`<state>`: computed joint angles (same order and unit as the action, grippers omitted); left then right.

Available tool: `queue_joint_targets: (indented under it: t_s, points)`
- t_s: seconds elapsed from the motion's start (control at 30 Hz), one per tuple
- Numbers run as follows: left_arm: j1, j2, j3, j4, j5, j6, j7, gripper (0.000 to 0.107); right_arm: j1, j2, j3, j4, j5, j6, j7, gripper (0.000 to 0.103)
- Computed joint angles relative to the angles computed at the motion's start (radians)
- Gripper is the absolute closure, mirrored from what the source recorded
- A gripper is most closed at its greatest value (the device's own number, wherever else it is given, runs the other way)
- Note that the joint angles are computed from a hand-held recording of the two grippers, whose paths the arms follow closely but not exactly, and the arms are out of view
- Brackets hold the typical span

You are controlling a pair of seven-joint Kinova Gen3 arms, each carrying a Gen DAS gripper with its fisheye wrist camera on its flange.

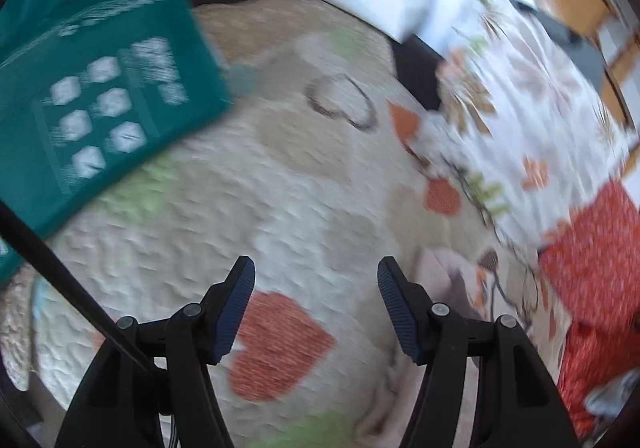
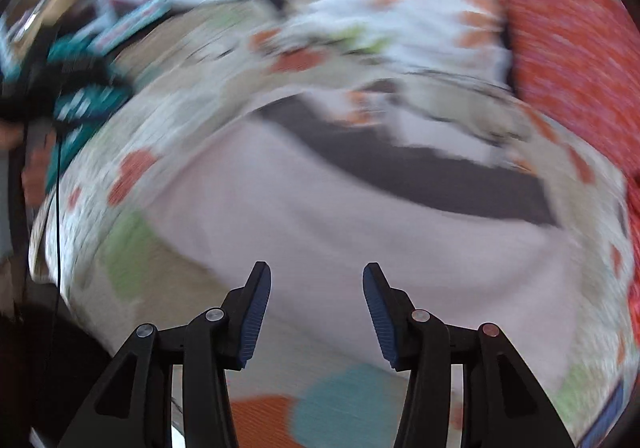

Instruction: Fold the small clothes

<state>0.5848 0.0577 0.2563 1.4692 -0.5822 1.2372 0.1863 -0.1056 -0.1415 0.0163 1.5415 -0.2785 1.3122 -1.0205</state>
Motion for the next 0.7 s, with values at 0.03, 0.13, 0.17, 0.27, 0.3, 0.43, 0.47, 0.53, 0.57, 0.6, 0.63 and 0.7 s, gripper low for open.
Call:
queue_joint_targets:
  t_s: [0.03, 0.13, 0.17, 0.27, 0.3, 0.43, 0.47, 0.53, 0.57, 0.6, 0.63, 0.7]
  points:
    - [-0.001, -0.019, -0.003, 0.018, -0.005, 0.01, 0.017, 0.045, -0.036, -0.006, -0.028, 0.032, 0.013, -0.032, -0.011, 0.049]
    - [-0.021, -0.083, 0.011, 0.074, -0.018, 0.024, 0.068, 0.045, -0.138, -0.015, -0.044, 0.101, 0.046, -0.095, -0.041, 0.046]
    - [-0.033, -0.096, 0.019, 0.09, -0.02, 0.024, 0.079, 0.044, -0.173, -0.019, -0.061, 0.123, 0.077, -0.121, -0.064, 0.045]
    - [-0.074, -0.131, 0.043, 0.122, -0.014, 0.028, 0.111, 0.044, -0.185, -0.044, -0.188, 0.195, 0.199, -0.239, -0.151, 0.039]
    - [-0.087, -0.14, 0.05, 0.133, -0.009, 0.019, 0.12, 0.044, -0.171, -0.049, -0.235, 0.213, 0.24, -0.28, -0.18, 0.039]
    - [-0.123, -0.153, 0.083, 0.143, -0.006, 0.006, 0.133, 0.044, -0.089, -0.035, -0.411, 0.23, 0.403, -0.384, -0.33, 0.039]
    - [-0.128, -0.15, 0.09, 0.141, -0.01, 0.009, 0.134, 0.044, -0.09, -0.017, -0.429, 0.219, 0.431, -0.395, -0.371, 0.041]
    - [-0.129, -0.143, 0.102, 0.13, -0.021, 0.022, 0.135, 0.044, -0.114, 0.029, -0.449, 0.185, 0.494, -0.392, -0.451, 0.05]
    - [-0.129, -0.138, 0.104, 0.125, -0.022, 0.026, 0.133, 0.044, -0.13, 0.055, -0.447, 0.162, 0.507, -0.377, -0.478, 0.063]
    - [-0.128, -0.136, 0.103, 0.123, -0.021, 0.025, 0.132, 0.044, -0.155, 0.071, -0.426, 0.144, 0.503, -0.358, -0.497, 0.083]
    - [-0.127, -0.135, 0.101, 0.122, -0.018, 0.025, 0.133, 0.044, -0.183, 0.099, -0.387, 0.112, 0.483, -0.327, -0.516, 0.087]
    - [-0.126, -0.134, 0.101, 0.123, -0.017, 0.024, 0.141, 0.044, -0.234, 0.117, -0.294, 0.075, 0.41, -0.303, -0.507, 0.09]
